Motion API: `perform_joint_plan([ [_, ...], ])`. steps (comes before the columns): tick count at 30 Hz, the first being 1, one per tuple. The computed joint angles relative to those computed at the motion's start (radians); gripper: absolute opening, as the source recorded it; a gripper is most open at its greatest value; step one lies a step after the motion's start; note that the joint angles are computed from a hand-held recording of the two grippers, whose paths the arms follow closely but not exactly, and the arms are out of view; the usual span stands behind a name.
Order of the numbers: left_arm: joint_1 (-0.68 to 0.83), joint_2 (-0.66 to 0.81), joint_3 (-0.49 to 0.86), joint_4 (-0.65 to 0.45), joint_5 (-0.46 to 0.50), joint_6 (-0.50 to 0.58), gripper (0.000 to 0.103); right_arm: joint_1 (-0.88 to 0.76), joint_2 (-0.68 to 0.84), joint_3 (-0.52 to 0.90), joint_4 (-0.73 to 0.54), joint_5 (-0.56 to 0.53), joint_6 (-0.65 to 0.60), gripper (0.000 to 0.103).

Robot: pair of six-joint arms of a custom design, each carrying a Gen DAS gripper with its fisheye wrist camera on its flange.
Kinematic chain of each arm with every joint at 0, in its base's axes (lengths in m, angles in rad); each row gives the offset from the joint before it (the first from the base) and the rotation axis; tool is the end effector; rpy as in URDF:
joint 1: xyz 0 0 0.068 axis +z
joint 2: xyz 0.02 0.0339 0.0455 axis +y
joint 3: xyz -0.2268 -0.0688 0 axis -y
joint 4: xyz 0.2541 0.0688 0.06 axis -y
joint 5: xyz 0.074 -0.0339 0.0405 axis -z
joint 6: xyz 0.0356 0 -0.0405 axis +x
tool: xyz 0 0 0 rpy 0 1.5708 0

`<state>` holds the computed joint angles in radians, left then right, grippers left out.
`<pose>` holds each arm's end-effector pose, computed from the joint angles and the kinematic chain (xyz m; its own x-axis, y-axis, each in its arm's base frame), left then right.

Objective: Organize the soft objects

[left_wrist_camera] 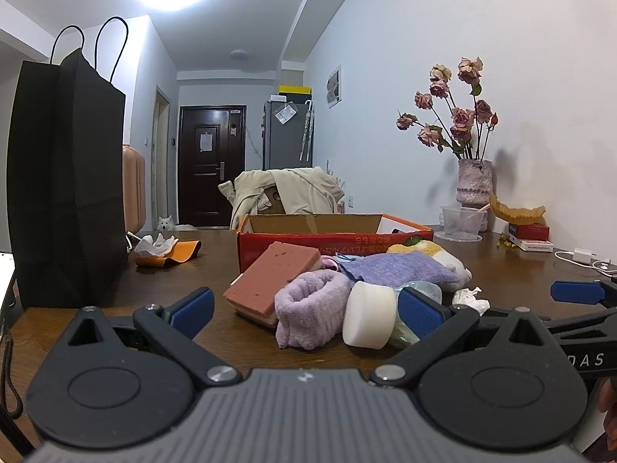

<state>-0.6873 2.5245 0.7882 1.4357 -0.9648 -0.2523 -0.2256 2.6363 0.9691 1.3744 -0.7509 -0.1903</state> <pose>0.2600 -0.1755 -0.0437 -0.1604 -0.0523 -0.9857 -0.2948 0.9555 -0.0028 0.3461 -0.0545 -0.0643 -0.1867 -0.0990 -0.9774 -0.5178 0.8554 0.0123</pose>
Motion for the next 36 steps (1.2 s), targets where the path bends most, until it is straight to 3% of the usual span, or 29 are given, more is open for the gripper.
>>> perform_joint_plan([
  [36,0.006,-0.009,0.0,-0.028,-0.003,-0.018,0.103,0.006,0.007,-0.005,0.037,0.012,0.013,0.103],
])
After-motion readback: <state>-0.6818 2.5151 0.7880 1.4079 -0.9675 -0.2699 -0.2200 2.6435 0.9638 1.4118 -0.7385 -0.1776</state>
